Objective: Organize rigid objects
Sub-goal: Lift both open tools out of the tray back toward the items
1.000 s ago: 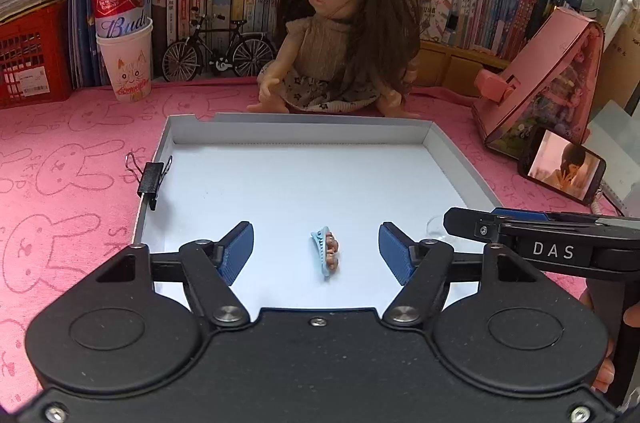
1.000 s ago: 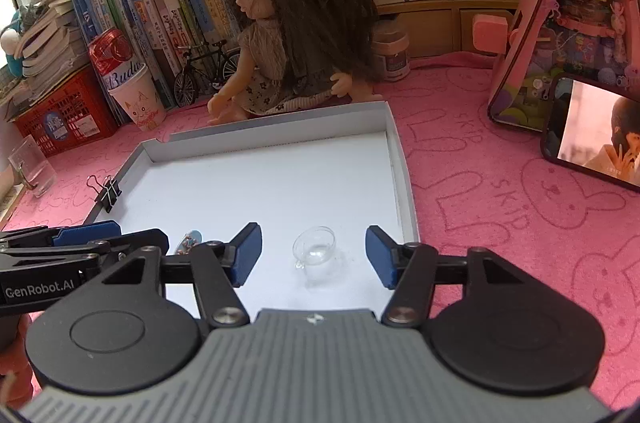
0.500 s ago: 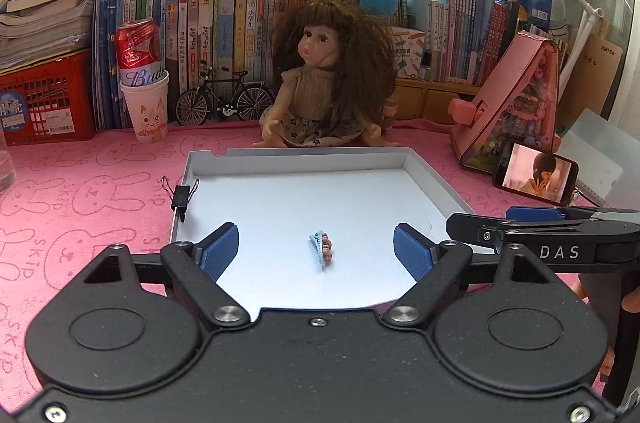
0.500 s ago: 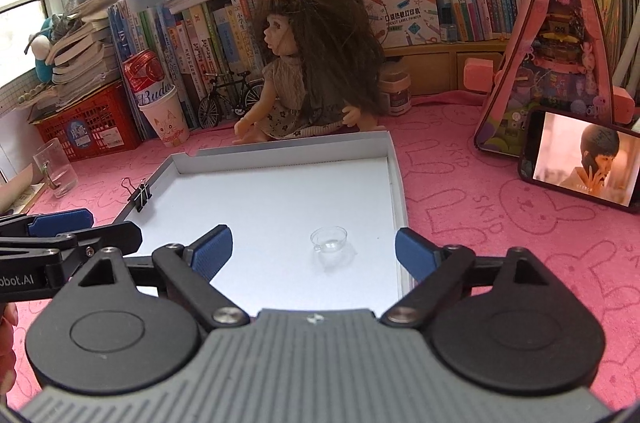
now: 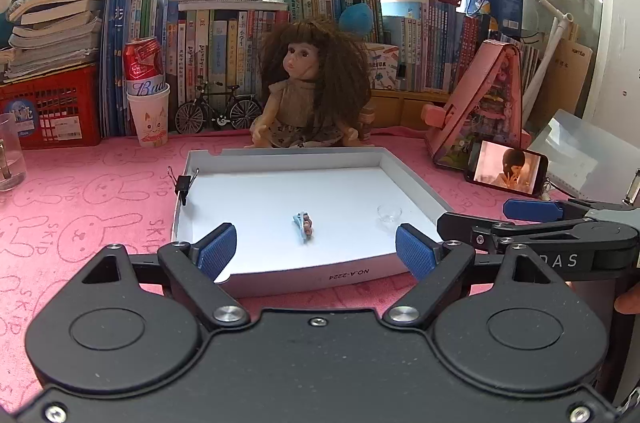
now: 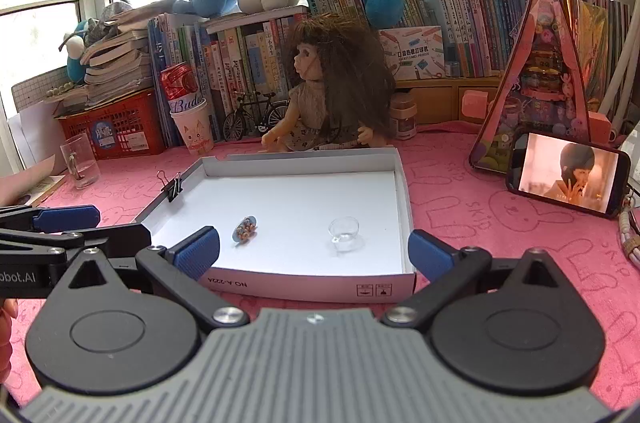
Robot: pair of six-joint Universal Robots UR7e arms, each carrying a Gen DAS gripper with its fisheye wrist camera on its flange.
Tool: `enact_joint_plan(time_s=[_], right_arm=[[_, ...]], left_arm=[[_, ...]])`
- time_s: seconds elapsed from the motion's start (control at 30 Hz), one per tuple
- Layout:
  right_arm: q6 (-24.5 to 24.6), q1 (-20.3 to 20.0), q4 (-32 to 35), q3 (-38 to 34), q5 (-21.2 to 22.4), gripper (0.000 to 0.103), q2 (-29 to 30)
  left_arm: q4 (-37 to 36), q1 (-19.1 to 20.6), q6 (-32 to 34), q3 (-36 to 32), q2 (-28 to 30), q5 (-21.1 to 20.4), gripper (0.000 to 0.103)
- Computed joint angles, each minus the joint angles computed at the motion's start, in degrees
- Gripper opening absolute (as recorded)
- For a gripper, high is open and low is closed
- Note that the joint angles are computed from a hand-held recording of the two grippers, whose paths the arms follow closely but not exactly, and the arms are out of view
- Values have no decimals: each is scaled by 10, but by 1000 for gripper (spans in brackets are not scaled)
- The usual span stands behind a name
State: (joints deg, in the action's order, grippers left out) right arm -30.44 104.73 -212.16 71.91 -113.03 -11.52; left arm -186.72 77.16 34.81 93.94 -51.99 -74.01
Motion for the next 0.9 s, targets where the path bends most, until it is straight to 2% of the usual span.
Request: enact_joint_plan(time_s=[0.5, 0.9], right_arm=[[-50, 5, -95, 56, -11, 103, 9], [-76, 5, -146, 64, -24, 103, 28]], left_arm=[[-72, 6, 34, 89, -27, -4, 86], [-133, 12, 47, 133, -33, 1, 86]])
